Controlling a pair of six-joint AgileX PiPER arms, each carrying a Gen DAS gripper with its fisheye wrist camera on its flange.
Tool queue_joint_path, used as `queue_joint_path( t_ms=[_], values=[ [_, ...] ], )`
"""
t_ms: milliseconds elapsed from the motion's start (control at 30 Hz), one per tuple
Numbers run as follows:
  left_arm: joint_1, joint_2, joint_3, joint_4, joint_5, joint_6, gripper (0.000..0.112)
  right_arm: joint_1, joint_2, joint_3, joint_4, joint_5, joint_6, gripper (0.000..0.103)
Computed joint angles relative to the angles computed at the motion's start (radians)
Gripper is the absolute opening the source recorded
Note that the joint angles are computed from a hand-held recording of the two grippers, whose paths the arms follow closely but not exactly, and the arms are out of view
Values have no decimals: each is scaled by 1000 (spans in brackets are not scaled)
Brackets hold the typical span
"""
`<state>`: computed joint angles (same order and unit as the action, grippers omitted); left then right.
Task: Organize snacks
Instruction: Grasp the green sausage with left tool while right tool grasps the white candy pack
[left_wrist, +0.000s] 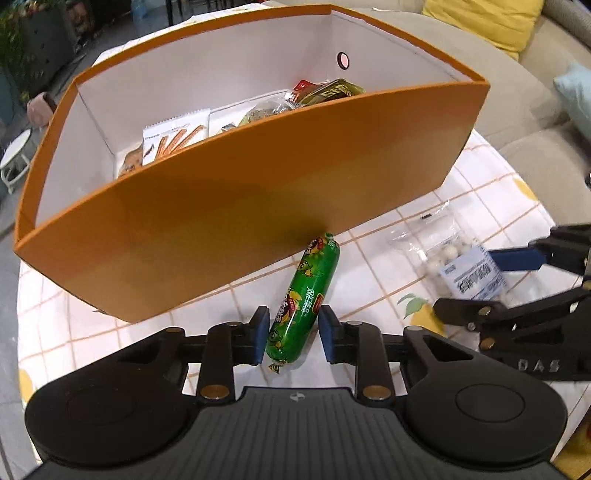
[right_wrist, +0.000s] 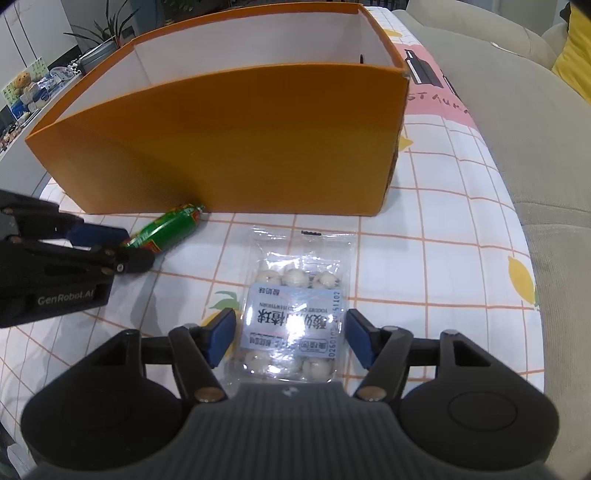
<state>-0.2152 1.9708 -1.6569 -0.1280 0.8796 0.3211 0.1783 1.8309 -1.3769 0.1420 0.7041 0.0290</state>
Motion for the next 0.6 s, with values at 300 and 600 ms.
queue_joint_path(
  t_ms=[300,600],
  values=[
    [-19,34,-29,0,-15,-22,44,5,-16,22,-2,-15,-10,69],
    [-55,32,-5,18,-67,-67,43,22,-31,43,-38,-33,2,64]
  ],
)
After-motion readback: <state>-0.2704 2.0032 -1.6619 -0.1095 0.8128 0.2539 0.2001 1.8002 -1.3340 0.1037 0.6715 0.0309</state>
